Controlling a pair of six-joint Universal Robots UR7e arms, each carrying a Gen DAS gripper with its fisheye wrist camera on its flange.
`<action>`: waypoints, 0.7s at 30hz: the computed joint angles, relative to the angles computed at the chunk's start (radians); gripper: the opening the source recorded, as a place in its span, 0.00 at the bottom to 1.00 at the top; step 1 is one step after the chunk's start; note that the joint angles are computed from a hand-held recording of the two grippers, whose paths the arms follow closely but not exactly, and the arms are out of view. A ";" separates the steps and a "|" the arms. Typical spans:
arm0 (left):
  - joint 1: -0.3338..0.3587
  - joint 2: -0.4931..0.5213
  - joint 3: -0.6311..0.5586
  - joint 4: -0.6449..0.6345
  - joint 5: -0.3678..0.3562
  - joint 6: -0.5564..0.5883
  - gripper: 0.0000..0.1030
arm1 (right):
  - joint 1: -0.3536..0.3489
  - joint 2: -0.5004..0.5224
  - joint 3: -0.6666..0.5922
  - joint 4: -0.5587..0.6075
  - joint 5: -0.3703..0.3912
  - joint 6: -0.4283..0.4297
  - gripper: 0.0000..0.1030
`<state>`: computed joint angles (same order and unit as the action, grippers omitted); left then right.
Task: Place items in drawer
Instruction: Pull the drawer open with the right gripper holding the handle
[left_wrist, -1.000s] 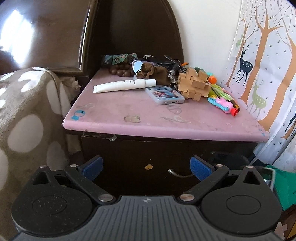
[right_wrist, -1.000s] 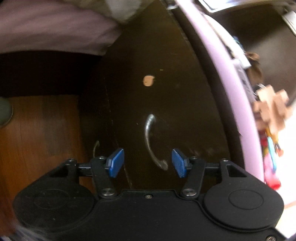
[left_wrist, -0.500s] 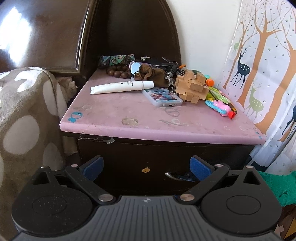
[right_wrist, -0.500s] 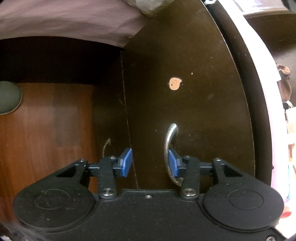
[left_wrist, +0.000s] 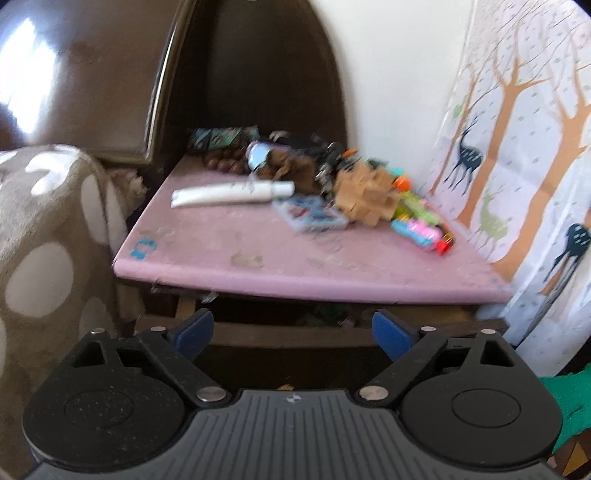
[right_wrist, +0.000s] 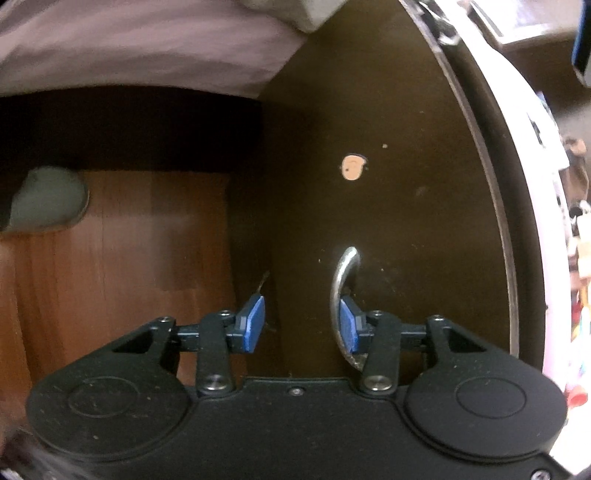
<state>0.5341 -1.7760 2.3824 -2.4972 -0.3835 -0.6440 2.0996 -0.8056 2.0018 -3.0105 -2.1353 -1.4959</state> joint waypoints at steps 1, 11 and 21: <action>-0.007 0.006 0.012 -0.078 -0.002 0.056 0.91 | 0.002 0.000 0.002 -0.005 -0.004 -0.011 0.44; -0.017 0.041 0.029 -0.266 -0.002 0.181 0.91 | 0.018 -0.027 0.001 0.066 -0.009 -0.057 0.44; -0.024 0.030 0.026 -0.171 0.013 0.116 0.91 | 0.030 -0.087 0.086 0.051 0.012 0.002 0.44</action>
<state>0.5099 -1.7462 2.4087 -2.6687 -0.3707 -0.5279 2.1294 -0.8925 2.0878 -2.9594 -2.1235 -1.4943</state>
